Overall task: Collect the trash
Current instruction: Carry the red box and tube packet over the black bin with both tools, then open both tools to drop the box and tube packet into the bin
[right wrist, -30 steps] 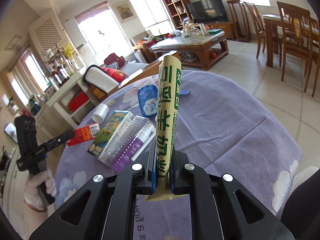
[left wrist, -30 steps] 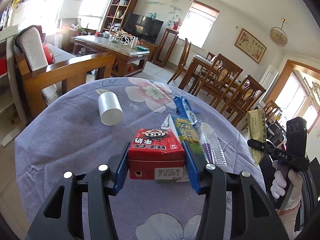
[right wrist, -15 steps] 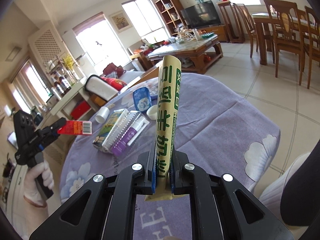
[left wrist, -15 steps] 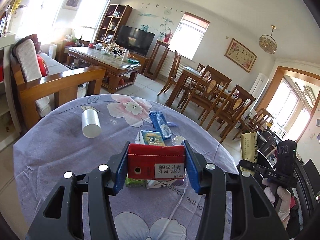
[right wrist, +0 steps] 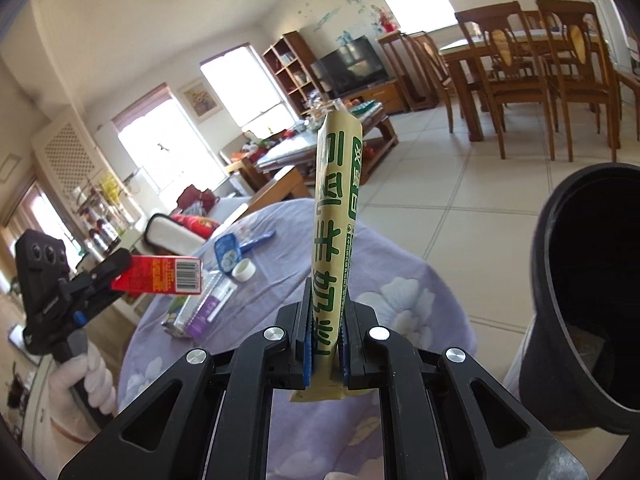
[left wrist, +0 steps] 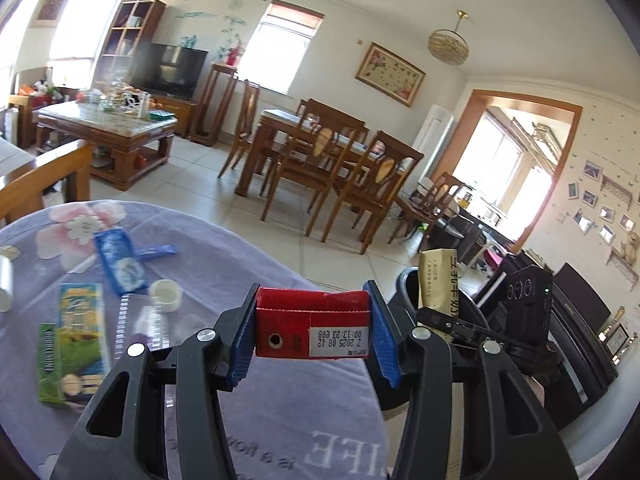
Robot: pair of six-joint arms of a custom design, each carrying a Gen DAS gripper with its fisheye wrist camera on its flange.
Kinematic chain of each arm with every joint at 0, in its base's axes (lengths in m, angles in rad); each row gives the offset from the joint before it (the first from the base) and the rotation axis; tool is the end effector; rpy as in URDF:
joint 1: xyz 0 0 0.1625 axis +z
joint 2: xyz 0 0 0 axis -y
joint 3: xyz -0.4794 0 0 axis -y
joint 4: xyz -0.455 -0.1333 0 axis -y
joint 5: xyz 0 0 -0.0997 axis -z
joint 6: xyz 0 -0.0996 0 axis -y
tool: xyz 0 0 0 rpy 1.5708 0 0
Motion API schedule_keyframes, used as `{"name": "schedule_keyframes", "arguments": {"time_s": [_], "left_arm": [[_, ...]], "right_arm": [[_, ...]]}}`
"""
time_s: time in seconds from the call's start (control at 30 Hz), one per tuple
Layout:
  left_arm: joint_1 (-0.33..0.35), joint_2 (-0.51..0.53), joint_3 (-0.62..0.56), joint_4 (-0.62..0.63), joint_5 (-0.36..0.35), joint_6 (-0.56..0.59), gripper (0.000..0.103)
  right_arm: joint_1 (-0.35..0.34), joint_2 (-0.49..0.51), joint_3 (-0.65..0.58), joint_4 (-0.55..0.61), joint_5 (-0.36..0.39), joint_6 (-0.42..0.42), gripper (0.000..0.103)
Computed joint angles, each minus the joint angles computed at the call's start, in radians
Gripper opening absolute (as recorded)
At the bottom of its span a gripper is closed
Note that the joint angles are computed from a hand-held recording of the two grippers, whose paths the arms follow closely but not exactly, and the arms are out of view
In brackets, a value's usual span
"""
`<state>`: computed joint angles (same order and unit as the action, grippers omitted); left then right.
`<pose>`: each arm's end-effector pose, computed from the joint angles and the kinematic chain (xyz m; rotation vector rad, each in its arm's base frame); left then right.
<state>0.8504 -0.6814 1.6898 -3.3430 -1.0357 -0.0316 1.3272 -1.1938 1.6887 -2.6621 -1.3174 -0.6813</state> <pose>-0.3539 -0.6823 0.0866 0.6204 2.5942 -1.2573 -0.0185 -0.7306 0.3684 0.7501 -2.8429 0.9752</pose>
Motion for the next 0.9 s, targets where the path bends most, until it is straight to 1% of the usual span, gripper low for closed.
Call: {"name": "schedule_keyframes", "arguments": {"time_s": [0.2,0.3,0.47,0.57,0.63,0.7,0.77,0.9], "left_arm": [[0.009,0.157,-0.207,0.13,-0.161,0.019,0.05],[0.01,0.237,-0.316,0.196,-0.218,0.033,0.05],[0.015,0.365,-0.494,0.3,-0.29,0.034,0.05],[0.019,0.444,-0.609,0.38,-0.309,0.035,0.05],[0.022,0.495,-0.686,0.441,-0.312,0.044,0.05],[0.024,0.537,-0.752,0.495,-0.314,0.044,0.05],[0.025,0.57,-0.802,0.537,-0.31,0.047,0.05],[0.026,0.615,-0.874,0.598,-0.293,0.043,0.05]], "right_arm": [[-0.074,-0.023,-0.042,-0.044,0.008,0.072,0.011],[-0.105,-0.027,-0.06,-0.076,0.004,0.118,0.011],[-0.135,-0.023,-0.078,-0.204,-0.102,0.172,0.011],[-0.15,-0.008,-0.11,-0.239,-0.185,0.219,0.011],[-0.168,0.001,-0.13,-0.241,-0.218,0.249,0.011],[-0.182,0.01,-0.139,-0.244,-0.242,0.268,0.011],[-0.195,0.017,-0.153,-0.232,-0.249,0.284,0.011],[-0.203,0.039,-0.182,-0.218,-0.266,0.299,0.011]]}}
